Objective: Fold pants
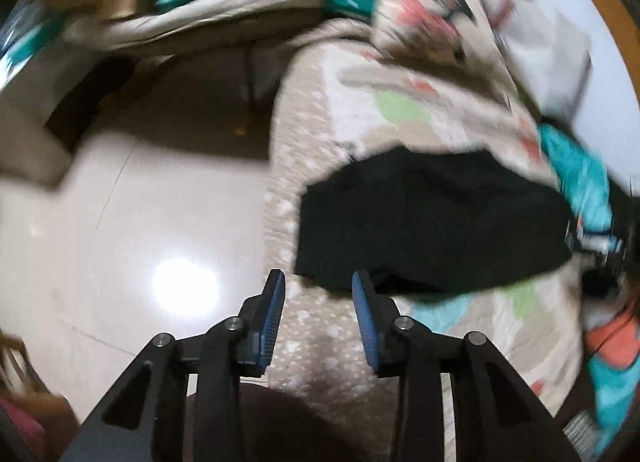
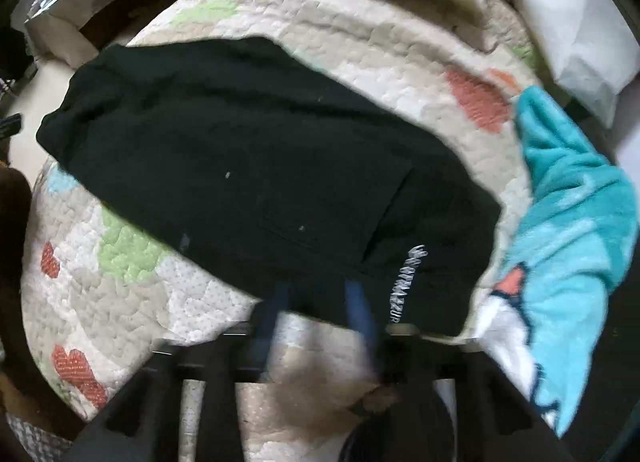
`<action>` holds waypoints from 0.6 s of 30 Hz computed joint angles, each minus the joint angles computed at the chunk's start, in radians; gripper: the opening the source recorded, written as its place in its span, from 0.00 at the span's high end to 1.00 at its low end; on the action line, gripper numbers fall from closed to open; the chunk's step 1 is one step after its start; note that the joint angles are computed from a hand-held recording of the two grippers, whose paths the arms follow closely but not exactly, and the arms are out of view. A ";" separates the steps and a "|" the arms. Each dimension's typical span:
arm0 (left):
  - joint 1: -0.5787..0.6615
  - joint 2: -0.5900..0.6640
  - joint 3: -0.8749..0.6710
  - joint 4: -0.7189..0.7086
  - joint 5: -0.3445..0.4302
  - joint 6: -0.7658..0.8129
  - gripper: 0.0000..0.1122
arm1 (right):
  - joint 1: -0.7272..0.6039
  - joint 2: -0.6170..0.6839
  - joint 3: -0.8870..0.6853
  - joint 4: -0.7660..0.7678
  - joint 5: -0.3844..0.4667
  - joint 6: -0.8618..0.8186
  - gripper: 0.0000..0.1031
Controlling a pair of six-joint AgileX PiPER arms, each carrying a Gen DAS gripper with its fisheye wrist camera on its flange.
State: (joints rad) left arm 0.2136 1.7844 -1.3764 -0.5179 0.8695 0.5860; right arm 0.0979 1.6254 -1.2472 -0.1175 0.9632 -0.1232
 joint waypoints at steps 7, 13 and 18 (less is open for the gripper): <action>-0.066 0.058 -0.069 -0.043 -0.027 -0.084 0.55 | -0.013 0.007 -0.094 0.250 -0.026 -0.057 0.38; -0.209 0.239 -0.217 0.066 -0.035 -0.243 0.55 | -0.063 0.117 -0.132 0.531 -0.067 -0.112 0.39; -0.246 0.319 -0.205 0.384 -0.202 -0.508 0.22 | -0.104 0.257 -0.162 0.192 -0.046 0.248 0.39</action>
